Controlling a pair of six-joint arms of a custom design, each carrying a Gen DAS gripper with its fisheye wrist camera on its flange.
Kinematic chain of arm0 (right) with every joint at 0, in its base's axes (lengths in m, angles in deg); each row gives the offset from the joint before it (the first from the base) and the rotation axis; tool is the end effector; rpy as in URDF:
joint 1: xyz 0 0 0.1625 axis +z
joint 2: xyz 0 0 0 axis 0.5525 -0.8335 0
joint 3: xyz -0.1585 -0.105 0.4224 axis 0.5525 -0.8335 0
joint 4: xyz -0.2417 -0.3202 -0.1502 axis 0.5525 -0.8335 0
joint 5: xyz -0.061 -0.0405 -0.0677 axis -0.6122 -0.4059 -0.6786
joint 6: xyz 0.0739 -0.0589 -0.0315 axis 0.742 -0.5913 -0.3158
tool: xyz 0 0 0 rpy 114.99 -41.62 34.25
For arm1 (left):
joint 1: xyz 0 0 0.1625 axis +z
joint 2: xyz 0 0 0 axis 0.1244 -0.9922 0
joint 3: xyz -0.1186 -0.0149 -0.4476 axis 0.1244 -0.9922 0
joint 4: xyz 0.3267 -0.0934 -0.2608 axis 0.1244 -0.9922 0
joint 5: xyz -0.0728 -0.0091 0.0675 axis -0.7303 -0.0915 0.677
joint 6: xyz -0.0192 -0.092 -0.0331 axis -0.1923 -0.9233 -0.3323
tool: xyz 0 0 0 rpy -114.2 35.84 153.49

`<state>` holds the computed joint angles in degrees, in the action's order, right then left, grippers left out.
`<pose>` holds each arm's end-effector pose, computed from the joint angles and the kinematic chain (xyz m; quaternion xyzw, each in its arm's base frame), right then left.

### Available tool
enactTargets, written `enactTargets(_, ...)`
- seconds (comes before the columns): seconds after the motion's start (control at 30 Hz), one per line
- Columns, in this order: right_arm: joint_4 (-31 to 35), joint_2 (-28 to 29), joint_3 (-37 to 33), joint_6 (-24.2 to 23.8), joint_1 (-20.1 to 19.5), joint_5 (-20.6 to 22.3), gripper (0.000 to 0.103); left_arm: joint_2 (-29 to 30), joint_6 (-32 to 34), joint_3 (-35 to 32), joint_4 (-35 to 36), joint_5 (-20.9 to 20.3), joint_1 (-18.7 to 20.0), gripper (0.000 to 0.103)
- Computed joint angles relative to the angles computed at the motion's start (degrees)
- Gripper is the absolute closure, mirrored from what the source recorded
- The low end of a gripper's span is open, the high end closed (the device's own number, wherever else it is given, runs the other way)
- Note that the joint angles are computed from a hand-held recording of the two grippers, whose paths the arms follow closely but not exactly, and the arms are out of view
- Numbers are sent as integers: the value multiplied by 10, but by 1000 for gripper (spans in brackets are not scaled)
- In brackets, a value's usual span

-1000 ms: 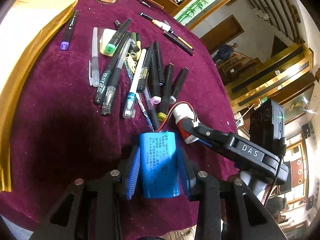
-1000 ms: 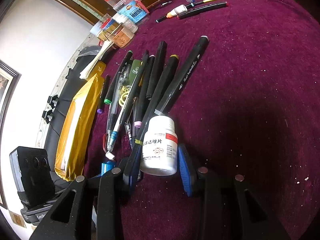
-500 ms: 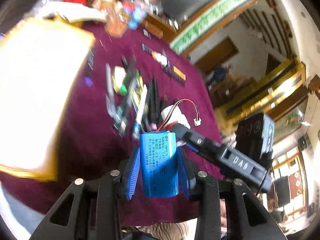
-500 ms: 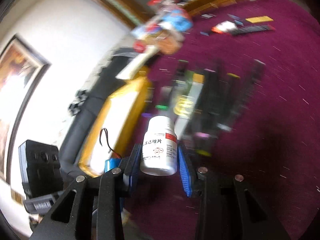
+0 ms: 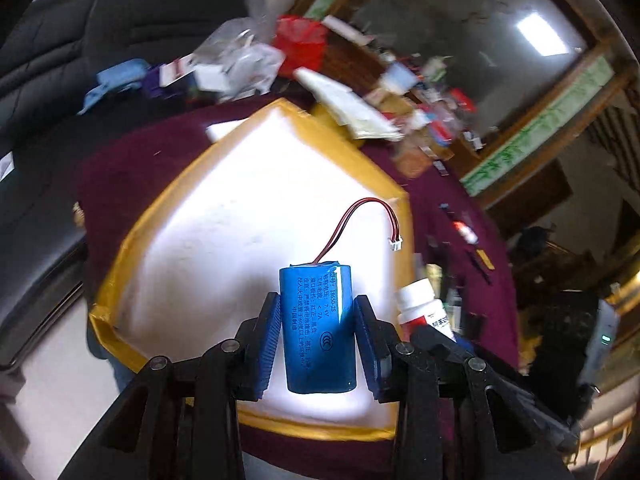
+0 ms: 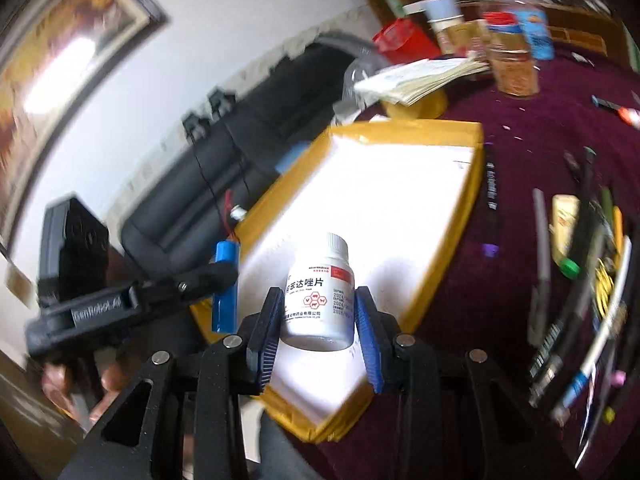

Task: Organize rigid objects
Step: 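Carry battery and bottle over the white tray and open both tools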

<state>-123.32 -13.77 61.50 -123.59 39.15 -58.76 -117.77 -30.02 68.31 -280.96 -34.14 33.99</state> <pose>0.0282 -0.3912 0.2078 0.1599 -0.9446 0.2750 0.0807 -0.2211 -0.4343 0.0074 0.0814 0.9588 -0.2488 0.1101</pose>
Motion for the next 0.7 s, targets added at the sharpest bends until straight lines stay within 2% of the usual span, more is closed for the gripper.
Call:
enactTargets(0.07, -57, 50, -10, -3, 45, -80, 68, 5, -11, -12, 31, 13, 11, 65)
enactTargets(0.13, -130, 108, -17, -29, 85, -165, 68, 4, -17, -16, 70, 37, 13, 65)
enactTargets(0.23, -213, 177, -27, -71, 122, -252, 68, 12, -20, -37, 114, 53, 13, 65)
enactTargets(0.3, -247, 209, -32, -90, 133, -285, 68, 12, -30, -40, 136, 60, 10, 65)
enactTargets(0.4, -259, 233, -42, -99, 136, -309, 68, 15, -37, -48, 151, 59, 15, 64)
enactTargets(0.47, -267, 241, -50, -102, 131, -311, 68, 17, -37, -55, 155, 56, 22, 64)
enactTargets(0.53, -264, 240, -52, -105, 131, -310, 63, 18, -38, -54, 141, 57, 23, 61)
enactTargets(0.6, -256, 233, -50, -101, 132, -301, 49, 17, -32, -48, 112, 50, 25, 42)
enactTargets(0.7, -261, 213, -36, -100, 124, -274, 48, 15, -21, -35, 69, 39, 21, 35)
